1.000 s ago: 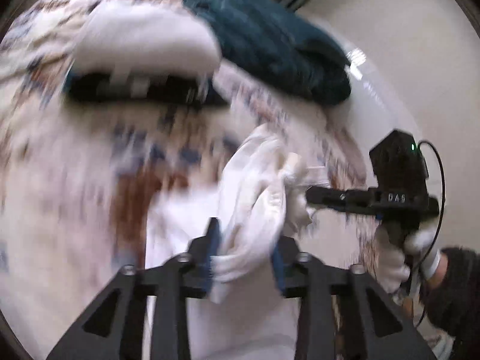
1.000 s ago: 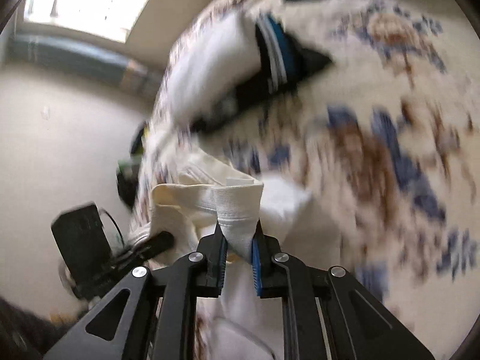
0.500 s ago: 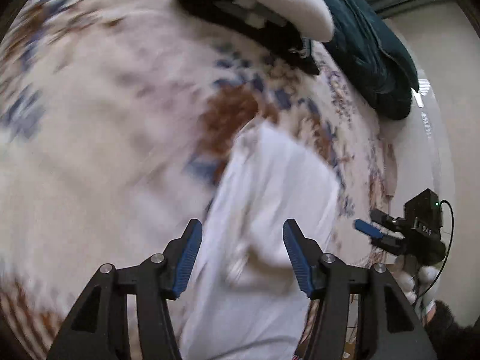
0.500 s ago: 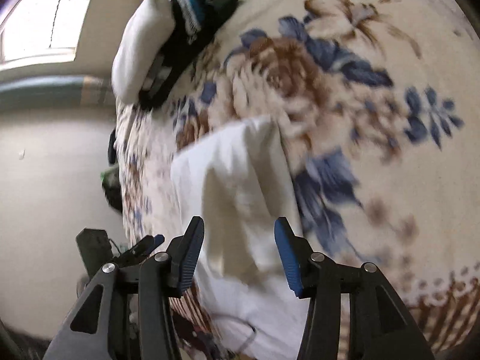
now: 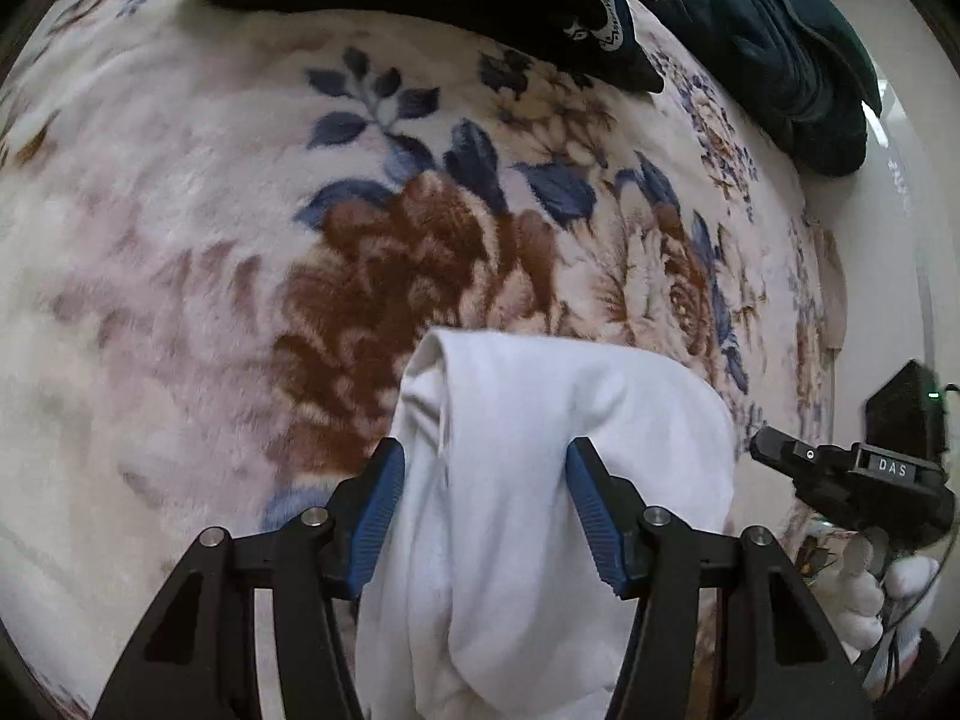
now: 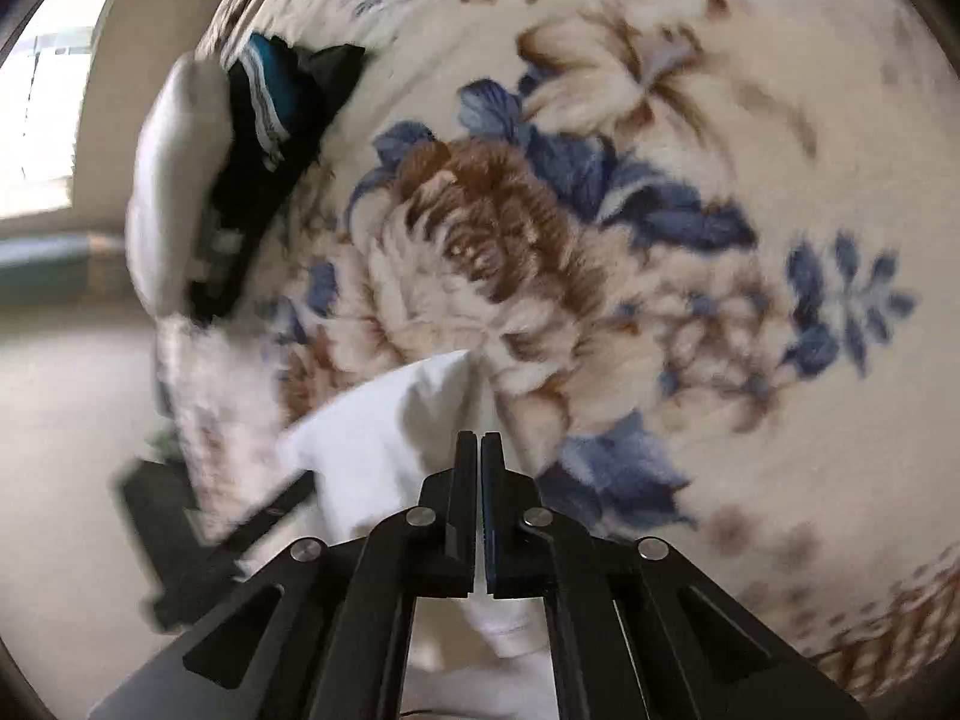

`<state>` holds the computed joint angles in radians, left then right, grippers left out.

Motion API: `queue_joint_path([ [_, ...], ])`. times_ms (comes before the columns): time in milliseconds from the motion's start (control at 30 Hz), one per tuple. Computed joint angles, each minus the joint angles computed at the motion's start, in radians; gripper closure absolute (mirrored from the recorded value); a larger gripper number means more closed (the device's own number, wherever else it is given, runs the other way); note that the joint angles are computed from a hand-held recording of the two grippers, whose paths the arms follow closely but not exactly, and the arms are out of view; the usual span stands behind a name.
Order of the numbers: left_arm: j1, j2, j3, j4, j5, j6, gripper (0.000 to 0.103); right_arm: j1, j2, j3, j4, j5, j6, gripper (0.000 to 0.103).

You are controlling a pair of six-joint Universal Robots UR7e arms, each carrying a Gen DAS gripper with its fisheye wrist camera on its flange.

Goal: Fold small clothes

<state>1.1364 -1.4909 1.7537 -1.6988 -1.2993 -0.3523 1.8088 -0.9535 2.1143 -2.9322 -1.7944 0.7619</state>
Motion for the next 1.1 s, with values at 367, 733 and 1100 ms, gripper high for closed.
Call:
queue_joint_path([
  [367, -0.075, -0.152, 0.142, 0.0, 0.035, -0.083, 0.094, -0.029, 0.085, 0.034, -0.047, 0.149, 0.033, 0.095],
  [733, -0.105, -0.143, 0.122, 0.065, 0.153, 0.012, 0.096, 0.062, 0.04, -0.03, 0.19, -0.052, 0.011, 0.098],
  [1100, -0.103, -0.212, 0.123, 0.017, 0.075, -0.186, 0.067, 0.054, 0.004, 0.003, 0.042, 0.052, 0.01, 0.064],
])
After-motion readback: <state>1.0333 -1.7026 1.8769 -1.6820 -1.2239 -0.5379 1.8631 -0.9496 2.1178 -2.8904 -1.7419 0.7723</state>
